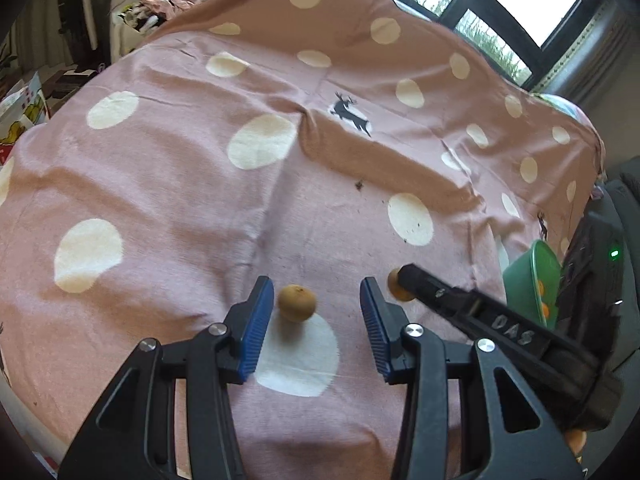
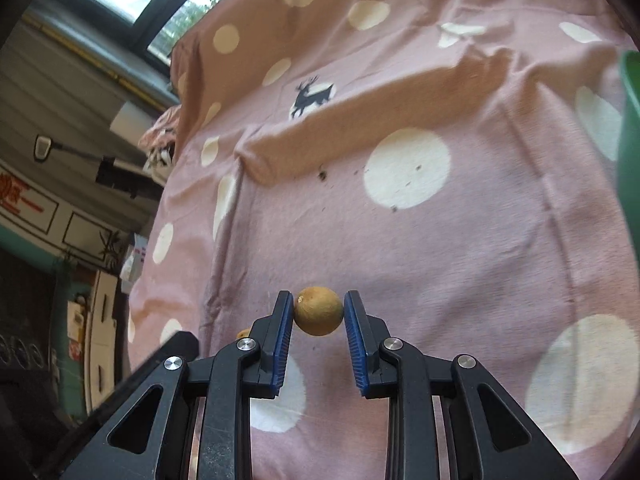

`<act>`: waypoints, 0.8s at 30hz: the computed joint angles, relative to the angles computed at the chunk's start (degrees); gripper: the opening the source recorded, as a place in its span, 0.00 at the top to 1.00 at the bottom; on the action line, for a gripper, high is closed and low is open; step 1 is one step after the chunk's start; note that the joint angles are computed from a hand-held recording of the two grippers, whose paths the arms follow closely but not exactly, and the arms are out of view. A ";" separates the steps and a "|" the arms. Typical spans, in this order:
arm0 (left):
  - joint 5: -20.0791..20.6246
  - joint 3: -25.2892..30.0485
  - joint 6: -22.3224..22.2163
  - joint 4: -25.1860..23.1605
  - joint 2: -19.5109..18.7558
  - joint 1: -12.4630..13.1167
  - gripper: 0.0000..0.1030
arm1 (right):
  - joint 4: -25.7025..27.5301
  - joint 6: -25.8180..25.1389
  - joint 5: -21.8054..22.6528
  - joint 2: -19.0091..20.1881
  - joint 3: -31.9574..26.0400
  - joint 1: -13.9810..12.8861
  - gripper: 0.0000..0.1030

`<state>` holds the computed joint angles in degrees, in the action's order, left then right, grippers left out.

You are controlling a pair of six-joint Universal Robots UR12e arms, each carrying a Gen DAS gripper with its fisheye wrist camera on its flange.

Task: Organize fruits
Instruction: 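Move the right gripper back over the brown kiwi fruits, then close the right gripper on a brown kiwi fruit and lift it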

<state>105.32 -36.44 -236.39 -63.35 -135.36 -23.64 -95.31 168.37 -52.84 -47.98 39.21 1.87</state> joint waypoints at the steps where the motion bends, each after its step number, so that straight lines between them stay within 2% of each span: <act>1: -0.65 1.19 0.25 -1.17 -0.71 0.04 0.61 | -0.47 0.65 0.44 -0.06 0.13 -0.25 0.73; 5: -2.52 4.19 0.09 -4.71 -2.63 0.33 0.66 | -2.07 3.08 1.65 -0.28 0.63 -1.01 0.73; 9: 1.49 8.13 0.44 -9.69 -4.66 -0.22 0.68 | -3.21 4.64 2.64 -0.43 1.01 -1.51 0.73; 13: -2.21 5.61 -1.06 -7.72 -3.57 0.44 0.69 | -4.25 5.24 2.55 -0.73 1.52 -1.59 0.73; 17: -1.55 5.92 -1.03 -8.15 -3.77 0.34 0.69 | -4.43 5.13 2.65 -0.93 1.81 -1.69 0.73; 20: -2.75 6.38 -1.38 -9.17 -4.11 0.52 0.69 | -4.60 5.30 2.57 -0.93 1.79 -1.71 0.73; 24: -1.78 7.32 -1.51 -10.32 -4.68 0.50 0.75 | -4.90 5.78 2.62 -0.96 1.88 -1.86 0.73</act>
<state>103.54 -29.12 -237.90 -73.67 -140.04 -23.15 -100.22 174.16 -50.22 -48.94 41.09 0.01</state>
